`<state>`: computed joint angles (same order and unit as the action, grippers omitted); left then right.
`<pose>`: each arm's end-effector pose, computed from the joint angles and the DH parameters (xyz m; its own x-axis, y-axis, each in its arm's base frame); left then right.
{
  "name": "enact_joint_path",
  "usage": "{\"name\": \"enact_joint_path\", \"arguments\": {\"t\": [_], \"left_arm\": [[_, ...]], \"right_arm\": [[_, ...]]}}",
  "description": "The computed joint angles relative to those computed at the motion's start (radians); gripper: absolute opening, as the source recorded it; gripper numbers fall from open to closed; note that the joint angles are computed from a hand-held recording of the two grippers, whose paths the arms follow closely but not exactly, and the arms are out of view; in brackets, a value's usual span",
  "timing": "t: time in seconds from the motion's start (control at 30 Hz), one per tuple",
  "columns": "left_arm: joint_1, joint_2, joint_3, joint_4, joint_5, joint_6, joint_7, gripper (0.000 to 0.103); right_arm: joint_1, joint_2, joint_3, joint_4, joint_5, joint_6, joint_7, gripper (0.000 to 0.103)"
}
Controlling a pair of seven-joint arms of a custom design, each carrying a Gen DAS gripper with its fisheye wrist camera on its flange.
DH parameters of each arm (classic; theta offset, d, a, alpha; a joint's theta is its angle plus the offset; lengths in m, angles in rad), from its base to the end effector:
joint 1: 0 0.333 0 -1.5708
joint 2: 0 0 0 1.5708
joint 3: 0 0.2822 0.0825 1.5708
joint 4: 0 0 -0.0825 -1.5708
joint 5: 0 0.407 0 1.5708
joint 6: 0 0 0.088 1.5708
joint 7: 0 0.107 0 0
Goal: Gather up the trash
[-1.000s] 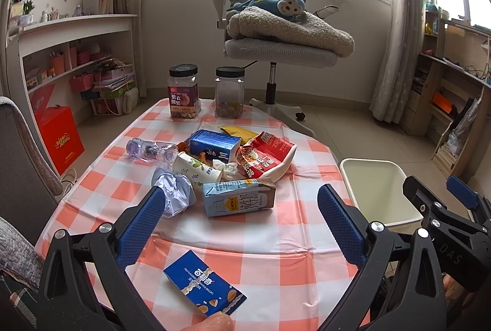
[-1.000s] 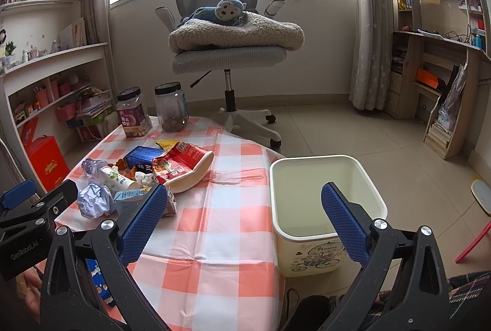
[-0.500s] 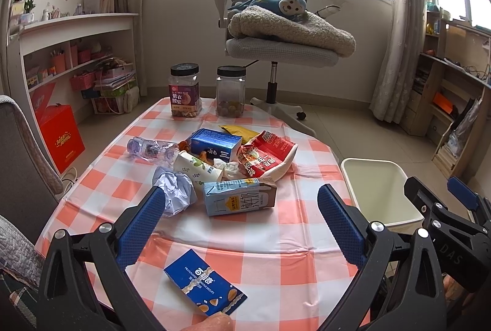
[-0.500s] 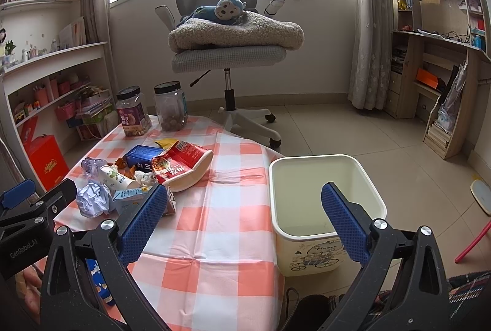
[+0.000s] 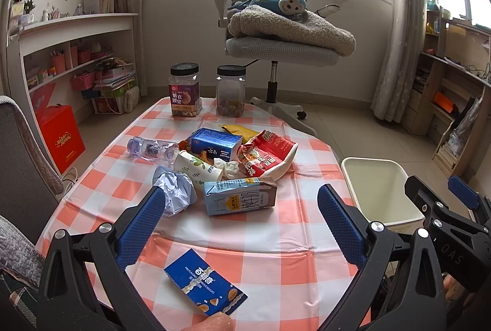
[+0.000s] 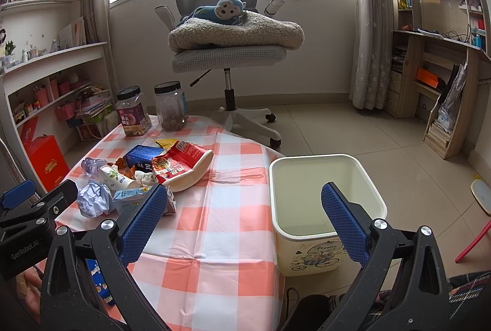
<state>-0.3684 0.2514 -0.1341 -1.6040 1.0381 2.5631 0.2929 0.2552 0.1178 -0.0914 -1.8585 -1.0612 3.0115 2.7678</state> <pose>0.6097 -0.3395 0.5213 0.0805 -0.9962 0.0341 -0.5117 -0.0706 -0.8563 0.6242 0.1704 0.5050 0.0005 -0.9980 -0.0628 -0.4485 0.0559 -0.8920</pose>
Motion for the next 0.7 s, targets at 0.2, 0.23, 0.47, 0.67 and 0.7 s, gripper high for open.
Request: {"name": "enact_joint_path", "arguments": {"t": [0.2, 0.23, 0.47, 0.67, 0.7], "left_arm": [[0.002, -0.005, -0.001, -0.007, -0.004, -0.002, 0.001, 0.097], [0.002, -0.006, -0.001, -0.009, -0.004, -0.003, 0.001, 0.097], [0.004, -0.008, -0.003, -0.011, -0.007, -0.005, 0.004, 0.097], [0.009, -0.010, -0.006, -0.014, -0.041, -0.029, 0.012, 0.097], [0.011, -0.007, -0.009, -0.009, -0.061, -0.045, 0.017, 0.097]], "right_arm": [[0.008, 0.004, 0.000, 0.004, -0.013, -0.006, 0.017, 0.096], [0.006, 0.003, 0.000, 0.004, -0.010, -0.005, 0.013, 0.096], [0.001, -0.001, 0.004, 0.002, 0.025, -0.006, -0.025, 0.096], [0.003, -0.001, 0.012, -0.003, 0.053, -0.023, -0.046, 0.096], [0.000, 0.015, 0.009, -0.003, 0.057, -0.012, -0.050, 0.096]]}}
